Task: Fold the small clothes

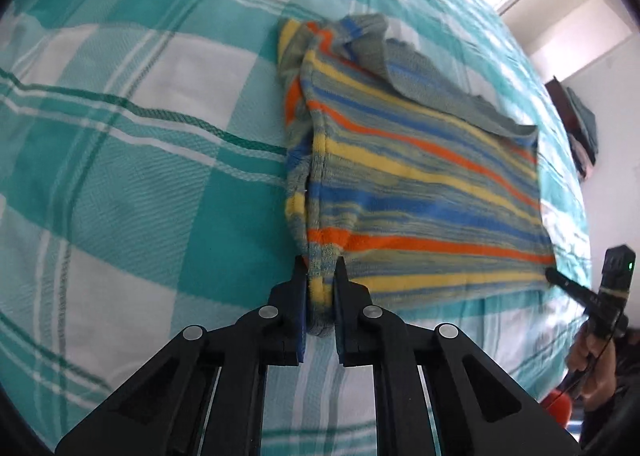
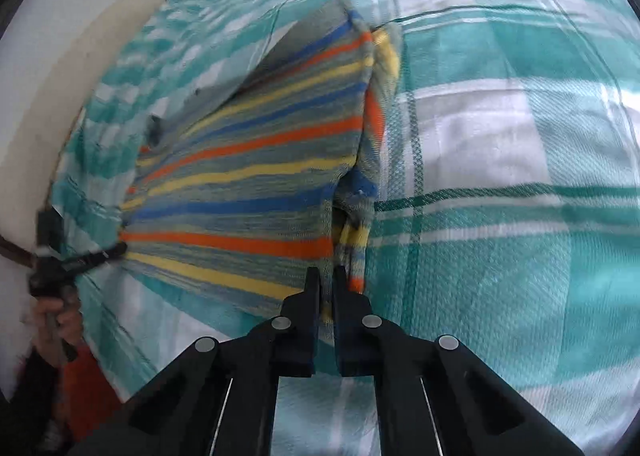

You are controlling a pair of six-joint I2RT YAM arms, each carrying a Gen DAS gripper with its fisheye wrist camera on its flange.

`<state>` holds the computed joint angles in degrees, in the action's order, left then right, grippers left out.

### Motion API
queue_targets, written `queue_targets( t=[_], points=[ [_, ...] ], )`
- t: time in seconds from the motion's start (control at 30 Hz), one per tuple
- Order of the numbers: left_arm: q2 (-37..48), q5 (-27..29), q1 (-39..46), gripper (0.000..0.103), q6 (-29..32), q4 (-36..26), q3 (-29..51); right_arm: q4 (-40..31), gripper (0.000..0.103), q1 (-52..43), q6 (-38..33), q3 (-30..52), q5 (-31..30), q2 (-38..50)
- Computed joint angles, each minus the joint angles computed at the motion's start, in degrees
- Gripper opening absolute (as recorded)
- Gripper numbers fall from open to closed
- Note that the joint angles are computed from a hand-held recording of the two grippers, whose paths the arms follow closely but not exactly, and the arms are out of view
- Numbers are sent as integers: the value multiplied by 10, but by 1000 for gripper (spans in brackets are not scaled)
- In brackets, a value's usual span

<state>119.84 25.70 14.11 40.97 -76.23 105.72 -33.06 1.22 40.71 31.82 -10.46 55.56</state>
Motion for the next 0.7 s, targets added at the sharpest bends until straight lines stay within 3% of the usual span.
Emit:
queue_targets(
  t=[0.1, 0.23, 0.33, 0.4, 0.47, 0.57, 0.7],
  points=[
    [-11, -40, -7, 8, 6, 30, -36, -50, 4, -18, -4, 7, -5, -40],
    [-46, -78, -31, 8, 12, 86, -93, -30, 4, -31, -11, -11, -13, 7],
    [-63, -82, -28, 23, 14, 93, -104, -37, 8, -23, -11, 8, 9, 24],
    [-74, -68, -7, 49, 22, 88, -102, -71, 40, -6, -7, 27, 28, 18],
    [-93, -33, 27, 64, 31, 102, -110, -120, 52, 14, -3, 62, 60, 8],
    [-108, 26, 58, 73, 22, 134, -128, -193, 52, 46, -4, 140, 108, 5],
    [-102, 35, 51, 73, -6, 181, -160, -118, 51, 47, -12, 245, 18, 117]
  ],
)
